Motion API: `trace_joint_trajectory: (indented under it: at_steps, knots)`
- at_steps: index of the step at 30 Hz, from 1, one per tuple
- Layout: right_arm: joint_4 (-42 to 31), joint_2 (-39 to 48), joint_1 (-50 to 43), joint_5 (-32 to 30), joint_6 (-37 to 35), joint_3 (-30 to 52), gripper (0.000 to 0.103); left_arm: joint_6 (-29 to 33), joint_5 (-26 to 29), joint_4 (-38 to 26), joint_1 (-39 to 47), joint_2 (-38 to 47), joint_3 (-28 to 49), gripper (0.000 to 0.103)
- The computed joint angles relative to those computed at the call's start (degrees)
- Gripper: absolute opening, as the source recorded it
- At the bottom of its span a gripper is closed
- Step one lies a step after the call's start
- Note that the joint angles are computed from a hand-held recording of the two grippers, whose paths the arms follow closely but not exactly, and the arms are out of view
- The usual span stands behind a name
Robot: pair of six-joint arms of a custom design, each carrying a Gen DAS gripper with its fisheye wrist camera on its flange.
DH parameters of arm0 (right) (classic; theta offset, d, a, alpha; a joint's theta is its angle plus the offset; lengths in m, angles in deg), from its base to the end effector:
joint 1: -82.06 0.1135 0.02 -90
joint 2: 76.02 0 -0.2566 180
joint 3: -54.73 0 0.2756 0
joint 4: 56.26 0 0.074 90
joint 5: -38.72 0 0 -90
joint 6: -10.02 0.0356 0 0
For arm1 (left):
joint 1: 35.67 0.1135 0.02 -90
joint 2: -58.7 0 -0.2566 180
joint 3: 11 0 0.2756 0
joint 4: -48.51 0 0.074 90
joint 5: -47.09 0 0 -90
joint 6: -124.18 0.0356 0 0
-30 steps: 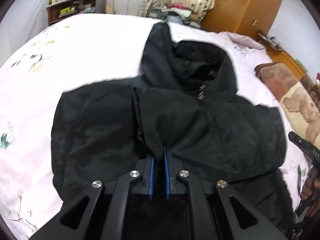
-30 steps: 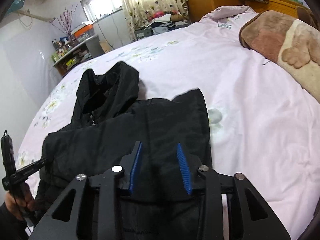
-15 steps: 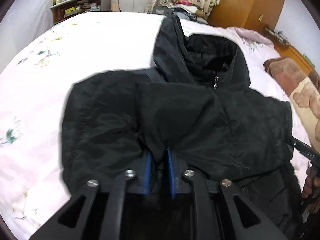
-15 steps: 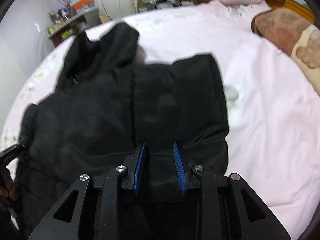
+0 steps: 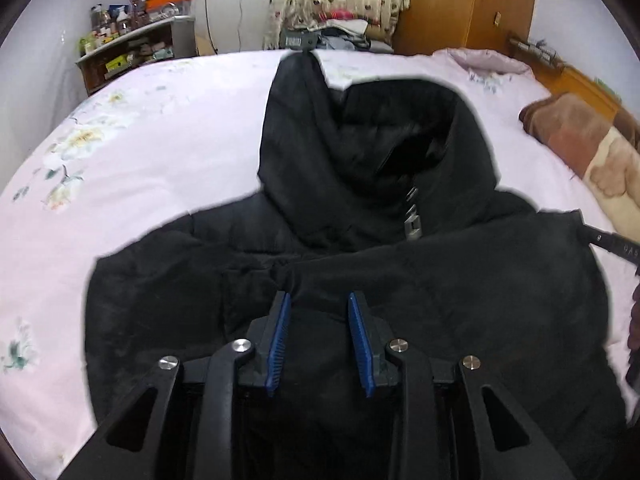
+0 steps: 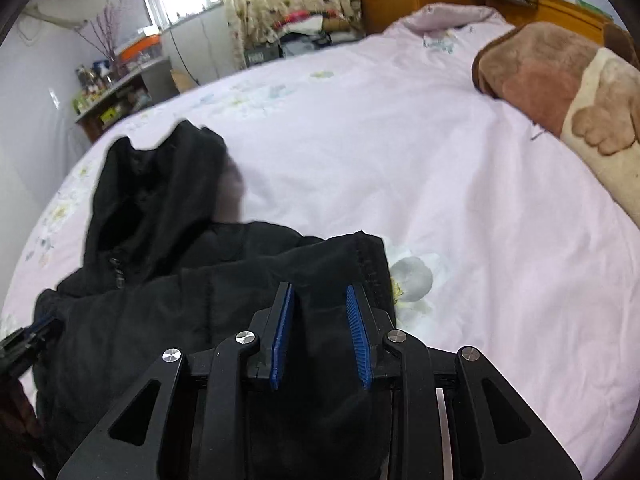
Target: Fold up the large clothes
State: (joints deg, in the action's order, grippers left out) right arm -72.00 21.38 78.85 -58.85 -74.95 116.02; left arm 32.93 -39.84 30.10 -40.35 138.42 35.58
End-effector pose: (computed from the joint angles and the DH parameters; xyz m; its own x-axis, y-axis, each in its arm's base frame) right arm 0.3429 -0.0145 0.1196 -0.7844 0.1310 -0.6063 0.0432 0.9866 0.1574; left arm 0.2720 -0.0242 0.1295 -0.7829 0.0422 -0.6208 0.0976 0.9937 -0.0555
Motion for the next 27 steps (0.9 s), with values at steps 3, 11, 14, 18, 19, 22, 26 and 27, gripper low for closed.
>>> trace_joint_trajectory:
  at_steps: [3, 11, 14, 18, 19, 22, 26, 27]
  knots:
    - [-0.6, 7.6, 1.4, 2.8, -2.7, 3.5, 0.025, 2.5, 0.9, 6.9, 0.6, 1.4, -3.5, 0.033]
    - [-1.9, 4.3, 1.5, 5.3, -3.3, 1.6, 0.025, 2.4, -0.2, 1.3, -0.3, -1.4, -1.8, 0.032]
    - [-1.9, -6.5, 1.7, 2.7, -2.5, -4.7, 0.025, 2.8, 2.0, -5.7, 0.9, -11.6, -3.3, 0.032]
    - [-2.4, -21.8, 5.4, 0.6, -2.3, -14.9, 0.026, 4.4, 4.5, -10.7, 2.5, -25.8, -9.4, 0.032]
    - [-2.5, -22.7, 6.6, 0.4, -1.9, -16.0, 0.026, 4.4, 4.4, -10.7, 2.6, -25.2, -10.1, 0.032]
    - [-0.6, -17.1, 11.3, 2.7, -0.6, -16.6, 0.026, 4.1, 1.6, -6.1, 2.5, -15.8, -10.9, 0.032]
    - [4.9, -7.9, 12.4, 3.0, 0.7, -15.6, 0.026, 4.1, 2.0, -1.9, 3.1, -13.1, -11.9, 0.032]
    - [5.0, -7.0, 12.6, 3.1, 1.2, -15.1, 0.026, 4.2, 1.5, -1.8, 2.7, -13.1, -12.0, 0.032]
